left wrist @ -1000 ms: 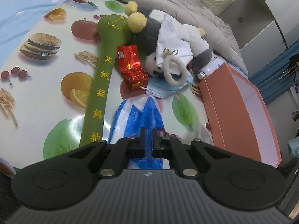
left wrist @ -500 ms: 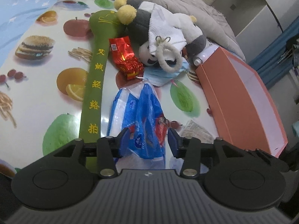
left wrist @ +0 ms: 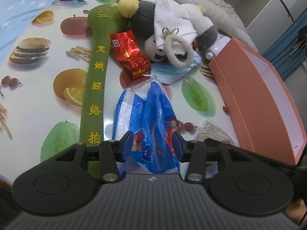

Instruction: Organize soft objects

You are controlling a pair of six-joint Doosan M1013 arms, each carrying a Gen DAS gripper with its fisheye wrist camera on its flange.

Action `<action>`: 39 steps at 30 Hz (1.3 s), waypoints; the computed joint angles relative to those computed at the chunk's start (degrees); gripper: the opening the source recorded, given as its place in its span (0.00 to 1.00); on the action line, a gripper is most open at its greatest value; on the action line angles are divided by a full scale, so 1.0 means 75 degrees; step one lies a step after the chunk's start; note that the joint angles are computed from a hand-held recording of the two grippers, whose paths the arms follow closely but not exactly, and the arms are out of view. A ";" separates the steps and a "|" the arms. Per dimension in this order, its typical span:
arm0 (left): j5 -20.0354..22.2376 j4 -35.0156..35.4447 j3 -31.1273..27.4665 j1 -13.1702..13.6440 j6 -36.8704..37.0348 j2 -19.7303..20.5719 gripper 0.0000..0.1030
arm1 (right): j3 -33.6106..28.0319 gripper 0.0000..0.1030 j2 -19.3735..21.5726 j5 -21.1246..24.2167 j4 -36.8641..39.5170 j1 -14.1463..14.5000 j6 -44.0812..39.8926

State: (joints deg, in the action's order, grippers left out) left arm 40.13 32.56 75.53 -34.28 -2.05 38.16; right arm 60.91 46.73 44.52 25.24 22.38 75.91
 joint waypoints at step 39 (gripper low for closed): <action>0.0407 0.0951 -0.0153 -0.0286 -0.1101 -0.0012 0.07 | 0.0324 0.21 -0.0567 -0.0370 -0.0330 -0.0007 -0.2074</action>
